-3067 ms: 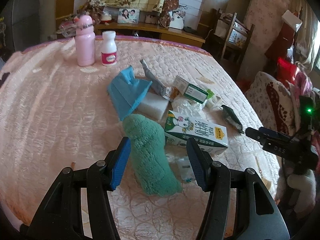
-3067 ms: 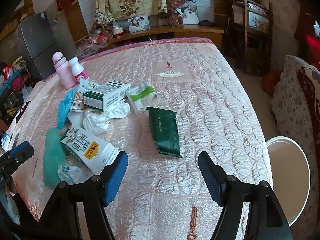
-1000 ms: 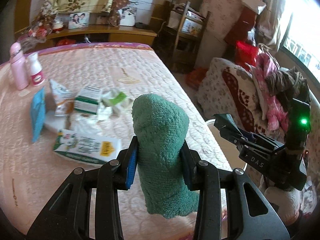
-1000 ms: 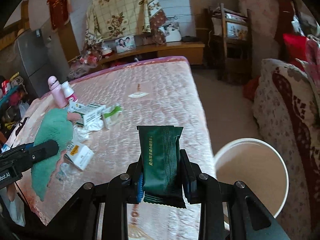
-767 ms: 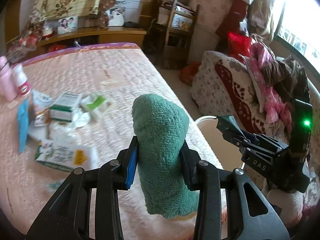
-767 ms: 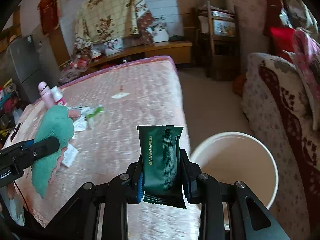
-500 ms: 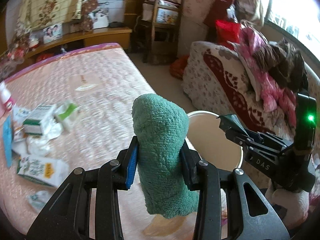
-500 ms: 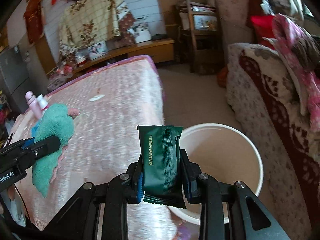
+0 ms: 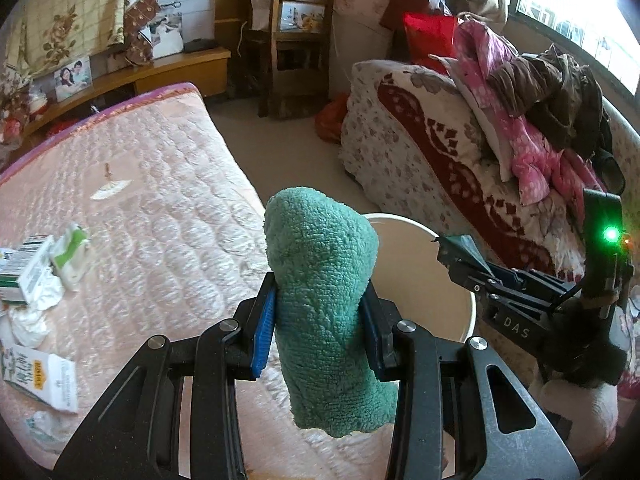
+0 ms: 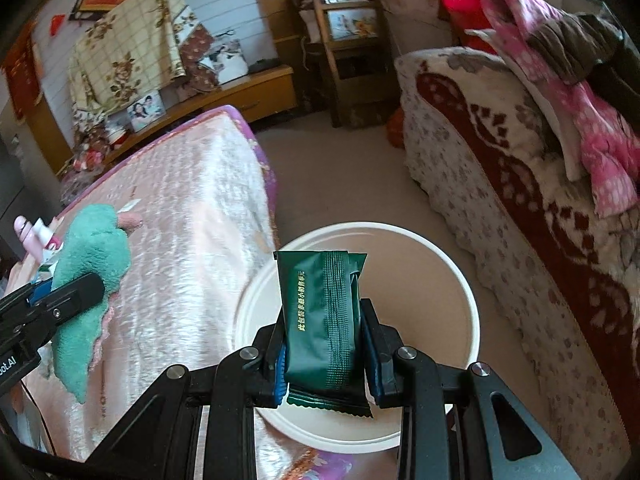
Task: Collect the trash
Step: 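Carry the towel and green packet with both tools over the white bucket, then open right tool to drop the packet while left tool releases the towel into bucket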
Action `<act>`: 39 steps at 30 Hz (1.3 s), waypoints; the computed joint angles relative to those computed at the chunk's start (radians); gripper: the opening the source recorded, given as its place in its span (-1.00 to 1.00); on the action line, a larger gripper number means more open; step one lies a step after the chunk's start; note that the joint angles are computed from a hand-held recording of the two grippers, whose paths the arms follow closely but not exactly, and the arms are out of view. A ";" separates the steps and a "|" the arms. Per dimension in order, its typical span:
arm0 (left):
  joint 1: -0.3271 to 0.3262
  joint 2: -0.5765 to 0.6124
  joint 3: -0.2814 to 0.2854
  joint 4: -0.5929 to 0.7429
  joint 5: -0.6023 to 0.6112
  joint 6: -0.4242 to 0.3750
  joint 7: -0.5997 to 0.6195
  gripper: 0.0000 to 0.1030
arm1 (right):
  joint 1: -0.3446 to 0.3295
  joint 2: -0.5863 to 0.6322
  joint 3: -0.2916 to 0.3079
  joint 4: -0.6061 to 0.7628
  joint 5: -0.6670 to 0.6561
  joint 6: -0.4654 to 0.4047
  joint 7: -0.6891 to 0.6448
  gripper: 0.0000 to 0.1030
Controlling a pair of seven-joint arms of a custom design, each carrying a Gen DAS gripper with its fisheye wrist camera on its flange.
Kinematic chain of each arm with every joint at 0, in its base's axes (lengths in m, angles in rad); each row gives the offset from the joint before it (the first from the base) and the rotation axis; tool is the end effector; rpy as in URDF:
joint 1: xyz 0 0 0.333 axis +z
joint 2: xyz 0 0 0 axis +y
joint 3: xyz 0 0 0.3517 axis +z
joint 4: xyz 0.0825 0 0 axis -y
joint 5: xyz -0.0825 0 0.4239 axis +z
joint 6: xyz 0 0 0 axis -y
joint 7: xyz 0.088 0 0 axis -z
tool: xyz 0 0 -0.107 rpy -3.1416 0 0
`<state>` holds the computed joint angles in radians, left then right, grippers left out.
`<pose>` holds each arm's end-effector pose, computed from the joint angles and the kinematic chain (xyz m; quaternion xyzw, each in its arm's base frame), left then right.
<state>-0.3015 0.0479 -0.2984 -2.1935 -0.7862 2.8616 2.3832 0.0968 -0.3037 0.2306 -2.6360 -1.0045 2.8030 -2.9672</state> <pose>0.5232 -0.3088 0.4337 -0.3887 0.8497 -0.3471 0.0804 0.4135 0.1816 0.3829 -0.4710 0.8122 -0.2346 0.2518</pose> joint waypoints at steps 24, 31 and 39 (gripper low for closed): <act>0.037 0.097 -0.065 0.082 -0.009 -0.038 -0.013 -0.11 | -0.036 0.017 -0.027 -0.038 -0.045 0.029 0.118 -0.09; 0.035 0.079 -0.059 0.073 -0.072 -0.049 0.042 0.08 | -0.028 0.031 -0.026 -0.030 -0.043 0.031 0.110 -0.09; 0.019 0.026 -0.039 0.006 -0.072 0.048 0.056 0.08 | -0.009 0.041 -0.029 -0.016 -0.033 0.016 0.091 -0.08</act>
<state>-0.2827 0.0734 -0.3377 -2.1879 -0.8580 2.9097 2.4389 0.0882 -0.2625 0.2014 -2.6523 -1.0378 2.8190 -2.8759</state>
